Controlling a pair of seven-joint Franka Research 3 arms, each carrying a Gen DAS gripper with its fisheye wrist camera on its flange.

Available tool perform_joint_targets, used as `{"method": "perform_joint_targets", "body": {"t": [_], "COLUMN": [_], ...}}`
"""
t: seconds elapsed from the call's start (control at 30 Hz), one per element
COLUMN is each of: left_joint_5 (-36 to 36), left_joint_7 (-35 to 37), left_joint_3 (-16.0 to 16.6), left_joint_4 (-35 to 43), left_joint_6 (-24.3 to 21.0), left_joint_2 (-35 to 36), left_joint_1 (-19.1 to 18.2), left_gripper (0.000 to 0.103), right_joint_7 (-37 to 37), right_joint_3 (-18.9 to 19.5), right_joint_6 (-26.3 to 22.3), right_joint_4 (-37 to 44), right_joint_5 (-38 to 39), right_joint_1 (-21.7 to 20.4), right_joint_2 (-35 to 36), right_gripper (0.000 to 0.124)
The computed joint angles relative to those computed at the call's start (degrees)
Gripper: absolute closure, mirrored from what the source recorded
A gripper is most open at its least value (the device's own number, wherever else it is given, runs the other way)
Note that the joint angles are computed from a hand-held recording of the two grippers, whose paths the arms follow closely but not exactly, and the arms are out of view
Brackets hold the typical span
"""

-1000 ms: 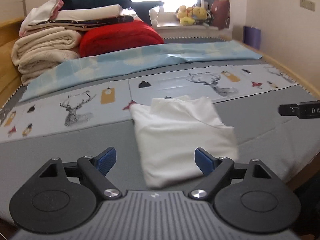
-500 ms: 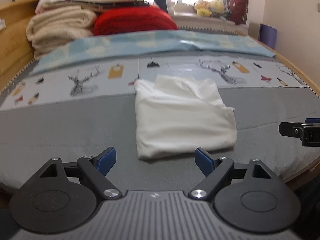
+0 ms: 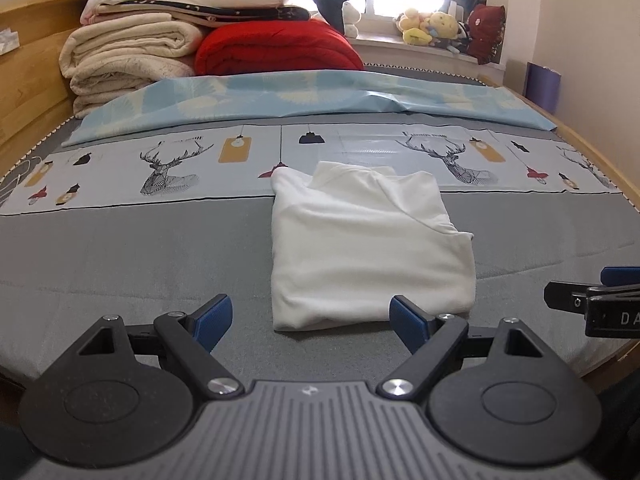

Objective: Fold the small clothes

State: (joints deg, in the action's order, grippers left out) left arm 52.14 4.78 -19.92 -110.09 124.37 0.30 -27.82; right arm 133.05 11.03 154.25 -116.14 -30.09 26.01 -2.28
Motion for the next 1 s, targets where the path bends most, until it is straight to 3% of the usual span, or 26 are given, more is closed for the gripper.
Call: {"method": "perform_joint_targets", "body": {"t": [1.0], "left_joint_5": [1.8], "left_joint_7": [-1.4], "left_joint_3": [-0.2], "left_joint_4": [-1.3], "left_joint_6": [1.1], "left_joint_2": [-0.9], "left_joint_1": [0.3], "left_gripper": [0.014], "right_joint_7": [0.5], "right_joint_3": [0.2], "right_joint_6": [-0.1], "right_joint_4": [0.0], "right_joint_5": [-1.5], "right_joint_1": [0.3], "right_joint_2": [0.1], "right_gripper": [0.034]}}
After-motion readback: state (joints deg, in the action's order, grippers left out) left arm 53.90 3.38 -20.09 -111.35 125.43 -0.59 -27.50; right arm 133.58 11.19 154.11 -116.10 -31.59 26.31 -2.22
